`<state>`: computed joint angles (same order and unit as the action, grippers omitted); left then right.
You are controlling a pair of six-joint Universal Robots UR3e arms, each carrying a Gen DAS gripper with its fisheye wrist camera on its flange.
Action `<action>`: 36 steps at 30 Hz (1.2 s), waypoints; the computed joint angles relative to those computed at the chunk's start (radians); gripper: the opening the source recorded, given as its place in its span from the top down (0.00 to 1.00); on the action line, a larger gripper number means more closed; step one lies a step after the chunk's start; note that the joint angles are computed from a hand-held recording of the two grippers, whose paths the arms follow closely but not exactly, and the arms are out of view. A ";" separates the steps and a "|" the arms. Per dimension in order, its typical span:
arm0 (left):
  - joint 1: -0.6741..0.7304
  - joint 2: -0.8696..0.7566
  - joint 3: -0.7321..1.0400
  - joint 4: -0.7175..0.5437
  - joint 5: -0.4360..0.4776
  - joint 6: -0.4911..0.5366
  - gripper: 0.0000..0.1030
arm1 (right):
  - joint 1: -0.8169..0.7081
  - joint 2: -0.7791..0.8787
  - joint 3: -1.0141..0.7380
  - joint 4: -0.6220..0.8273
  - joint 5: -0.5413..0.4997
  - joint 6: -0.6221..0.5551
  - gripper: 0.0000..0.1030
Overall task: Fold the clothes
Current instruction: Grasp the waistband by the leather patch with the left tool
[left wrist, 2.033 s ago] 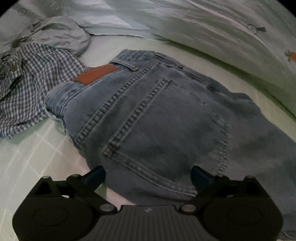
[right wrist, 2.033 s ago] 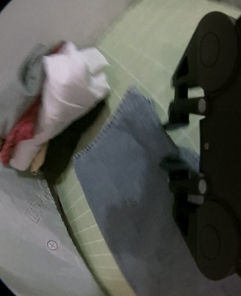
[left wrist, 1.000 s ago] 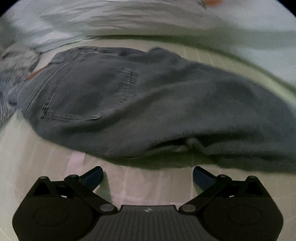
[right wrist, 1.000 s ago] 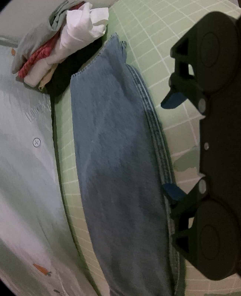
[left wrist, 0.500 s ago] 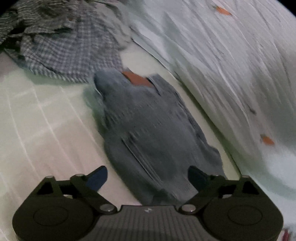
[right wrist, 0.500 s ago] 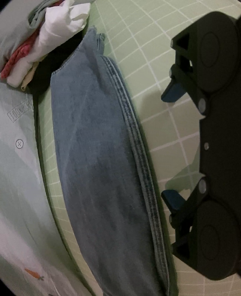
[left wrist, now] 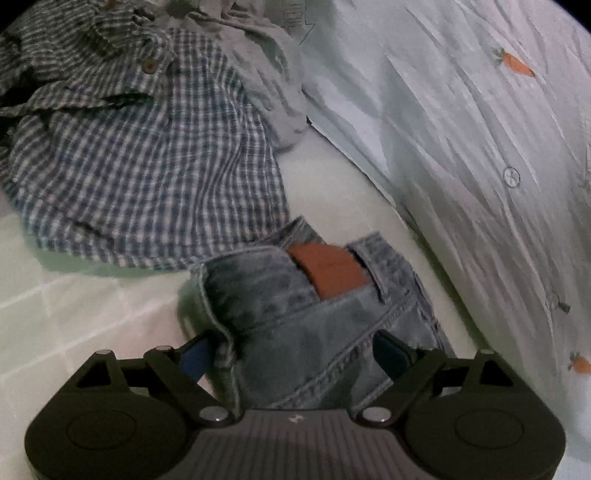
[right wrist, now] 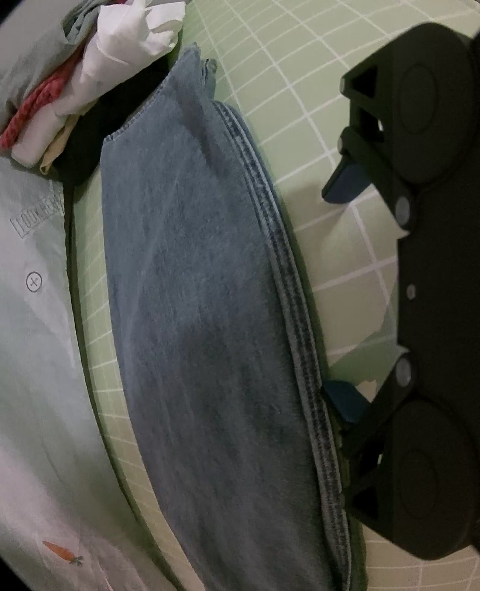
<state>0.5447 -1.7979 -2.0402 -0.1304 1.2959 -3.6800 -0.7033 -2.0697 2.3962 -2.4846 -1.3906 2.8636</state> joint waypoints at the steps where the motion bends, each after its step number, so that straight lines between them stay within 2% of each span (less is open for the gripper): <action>1: -0.016 -0.009 0.023 -0.014 0.045 -0.030 0.41 | 0.002 0.003 -0.003 0.000 -0.003 0.001 0.00; 2: -0.023 -0.011 0.044 -0.051 0.080 -0.063 0.63 | 0.005 0.006 -0.006 -0.001 -0.005 0.002 0.00; 5: 0.047 0.016 0.011 -0.046 0.002 -0.155 0.75 | -0.006 0.007 -0.007 0.001 0.004 0.002 0.00; 8: 0.080 0.065 0.002 -0.052 -0.025 -0.085 0.77 | -0.031 0.005 -0.009 0.014 0.027 -0.014 0.00; 11: 0.097 0.139 0.013 -0.085 -0.007 -0.008 0.77 | -0.079 -0.023 -0.016 0.062 0.051 -0.057 0.00; 15: 0.088 0.266 0.019 -0.088 0.006 0.056 0.77 | -0.255 -0.145 0.002 0.171 0.133 -0.154 0.00; 19: -0.076 0.302 0.102 -0.096 0.068 0.166 0.77 | -0.437 -0.187 0.004 0.246 0.207 -0.240 0.00; 21: -0.210 0.298 0.142 -0.091 0.120 0.209 0.77 | -0.500 -0.166 0.001 0.242 0.229 -0.276 0.00; 24: -0.449 0.210 0.233 -0.075 0.226 0.255 0.77 | -0.598 -0.146 -0.008 0.253 0.276 -0.346 0.00; 26: -0.607 0.111 0.321 -0.099 0.300 0.261 0.76 | -0.654 -0.117 -0.022 0.255 0.309 -0.384 0.00; 28: -0.713 0.002 0.407 -0.166 0.323 0.228 0.73 | -0.684 -0.041 -0.054 0.223 0.332 -0.395 0.00; 30: -0.808 -0.133 0.536 -0.304 0.346 0.211 0.68 | -0.699 0.042 -0.097 0.194 0.350 -0.393 0.00; 32: -0.892 -0.274 0.725 -0.530 0.389 0.245 0.67 | -0.715 0.107 -0.143 0.199 0.377 -0.392 0.00; 33: -0.931 -0.326 0.794 -0.598 0.423 0.256 0.64 | -0.722 0.141 -0.167 0.203 0.391 -0.391 0.00; 35: -0.977 -0.348 0.815 -0.587 0.434 0.231 0.44 | -0.723 0.222 -0.223 0.204 0.421 -0.380 0.00; 36: -0.983 -0.339 0.803 -0.564 0.415 0.199 0.38 | -0.725 0.254 -0.245 0.209 0.438 -0.371 0.00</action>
<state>-0.4384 -2.1364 -1.2377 -0.6947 1.7112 -3.4811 -1.4279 -1.8158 2.1514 -2.2757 -0.9522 2.4929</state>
